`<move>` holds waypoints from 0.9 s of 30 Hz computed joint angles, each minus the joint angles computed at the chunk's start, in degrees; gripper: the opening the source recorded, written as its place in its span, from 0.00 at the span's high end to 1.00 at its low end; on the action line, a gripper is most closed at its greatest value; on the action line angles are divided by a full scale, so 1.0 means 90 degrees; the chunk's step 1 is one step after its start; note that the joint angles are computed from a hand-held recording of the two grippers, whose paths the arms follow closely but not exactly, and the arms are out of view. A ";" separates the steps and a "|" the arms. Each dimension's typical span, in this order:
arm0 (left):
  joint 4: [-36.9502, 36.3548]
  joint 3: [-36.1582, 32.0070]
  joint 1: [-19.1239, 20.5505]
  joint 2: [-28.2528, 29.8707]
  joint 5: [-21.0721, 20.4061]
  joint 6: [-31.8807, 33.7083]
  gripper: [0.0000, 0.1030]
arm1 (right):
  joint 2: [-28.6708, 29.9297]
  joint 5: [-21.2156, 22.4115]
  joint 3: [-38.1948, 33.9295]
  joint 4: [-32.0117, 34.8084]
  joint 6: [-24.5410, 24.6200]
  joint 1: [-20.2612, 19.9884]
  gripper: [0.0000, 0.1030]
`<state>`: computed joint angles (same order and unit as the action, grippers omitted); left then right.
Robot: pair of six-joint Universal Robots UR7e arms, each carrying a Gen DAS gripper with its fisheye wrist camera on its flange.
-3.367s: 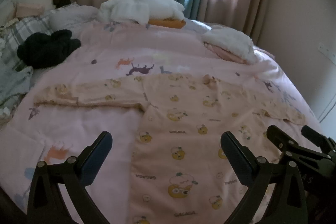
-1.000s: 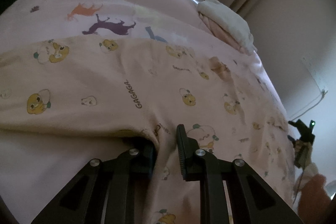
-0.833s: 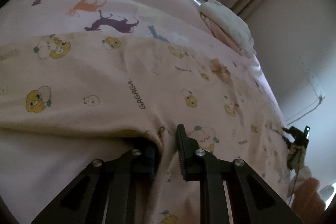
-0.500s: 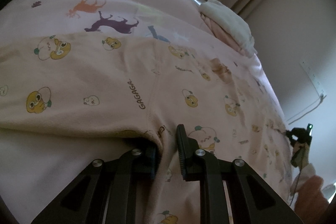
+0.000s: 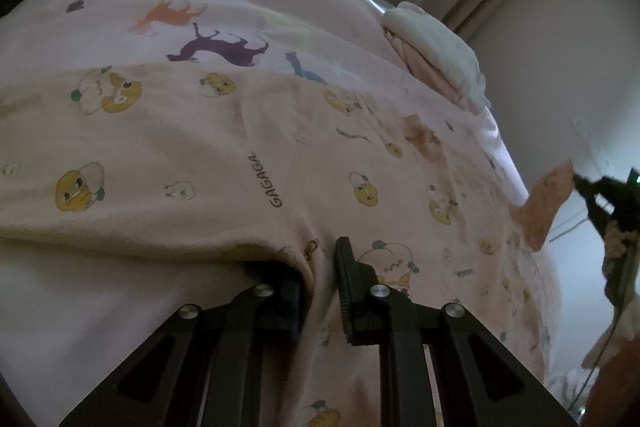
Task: Fold small clothes
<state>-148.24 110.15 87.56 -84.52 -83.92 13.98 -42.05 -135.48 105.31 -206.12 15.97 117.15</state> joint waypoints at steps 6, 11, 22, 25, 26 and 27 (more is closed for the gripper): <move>0.0107 -0.0096 0.0101 0.0018 -0.0208 -0.0163 0.84 | 0.0978 0.0375 -0.1171 0.1104 -0.0074 0.0362 0.93; -0.0097 -0.0025 0.0105 -0.0045 -0.0128 -0.0288 0.84 | 0.1808 0.1572 -0.1977 0.1392 0.0190 0.0307 0.93; -0.0167 -0.0047 0.0189 -0.0063 -0.0209 -0.0586 0.84 | 0.3146 0.0211 -0.3695 0.3790 0.0282 0.0442 0.83; -0.0099 -0.0100 0.0265 -0.0054 -0.0341 -0.0629 0.84 | 0.2757 -0.0277 -0.3263 0.3880 0.0360 0.0323 0.47; -0.0119 -0.0087 0.0265 -0.0060 -0.0328 -0.0623 0.87 | 0.2676 -0.0316 -0.3159 0.3943 0.0378 0.0310 0.35; -0.0127 -0.0063 0.0232 -0.0075 -0.0244 -0.0580 0.88 | 0.2544 -0.0552 -0.3064 0.4271 0.0454 0.0283 0.21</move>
<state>-149.38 109.58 89.65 -85.19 -86.12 8.76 -19.16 -140.44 77.74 -167.67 20.06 119.70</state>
